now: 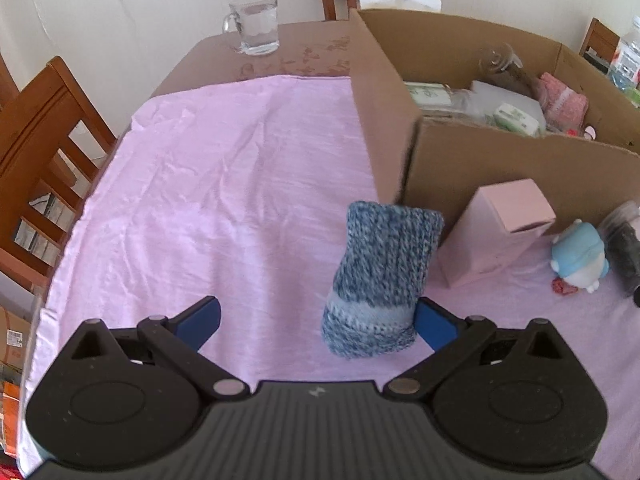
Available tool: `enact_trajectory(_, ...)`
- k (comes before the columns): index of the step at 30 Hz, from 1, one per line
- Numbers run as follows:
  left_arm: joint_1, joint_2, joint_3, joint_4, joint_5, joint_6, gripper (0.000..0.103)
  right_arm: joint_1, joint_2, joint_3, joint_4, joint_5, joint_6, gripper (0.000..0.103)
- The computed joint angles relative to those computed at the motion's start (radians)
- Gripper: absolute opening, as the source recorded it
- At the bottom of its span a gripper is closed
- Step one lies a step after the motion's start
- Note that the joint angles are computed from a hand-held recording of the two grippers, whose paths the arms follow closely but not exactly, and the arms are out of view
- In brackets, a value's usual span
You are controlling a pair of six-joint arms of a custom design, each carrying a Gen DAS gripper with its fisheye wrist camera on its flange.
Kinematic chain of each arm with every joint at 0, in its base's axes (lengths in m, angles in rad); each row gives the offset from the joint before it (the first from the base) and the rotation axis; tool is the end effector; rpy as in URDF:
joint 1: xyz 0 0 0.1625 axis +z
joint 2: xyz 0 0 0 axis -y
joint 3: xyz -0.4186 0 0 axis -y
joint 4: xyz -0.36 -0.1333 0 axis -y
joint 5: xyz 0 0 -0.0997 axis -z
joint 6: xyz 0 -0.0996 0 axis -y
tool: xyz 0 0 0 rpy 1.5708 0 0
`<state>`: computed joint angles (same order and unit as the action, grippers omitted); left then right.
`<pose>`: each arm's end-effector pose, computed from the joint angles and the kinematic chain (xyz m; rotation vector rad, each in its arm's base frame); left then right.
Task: Organize objects
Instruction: 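Move both tools back to the blue sock and dark jar, then grasp the blue knit sock with left tool while right tool grasps the dark-filled jar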
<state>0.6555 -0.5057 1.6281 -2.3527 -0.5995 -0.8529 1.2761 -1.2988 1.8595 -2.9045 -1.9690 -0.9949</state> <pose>-0.3423 -0.5351 -0.0454 0.2678 2.1899 -0.6574 -0.0700 -0.5565 0.3782 0.6197 -2.2554 0.4755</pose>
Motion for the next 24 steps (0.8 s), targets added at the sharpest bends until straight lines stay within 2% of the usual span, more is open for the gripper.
enact_trajectory(7,0.013,-0.005,0.000,-0.050,0.008,0.076,0.102,-0.012,0.006,-0.017,-0.020,-0.045,0.043,0.103)
enact_trajectory(15,0.020,0.037,-0.028,-0.097,-0.018,0.180,0.102,-0.006,0.026,-0.010,-0.060,-0.010,0.079,0.102)
enact_trajectory(19,0.027,0.050,-0.033,-0.146,-0.045,0.219,0.094,0.005,0.059,-0.035,-0.069,-0.022,0.105,0.092)
enact_trajectory(22,0.032,0.058,-0.040,-0.171,-0.068,0.251,0.082,0.003,0.074,-0.062,-0.033,-0.016,0.138,0.087)
enact_trajectory(24,0.036,0.060,-0.042,-0.189,-0.088,0.267,0.075,0.005,0.082,-0.074,-0.017,-0.026,0.148,0.079)
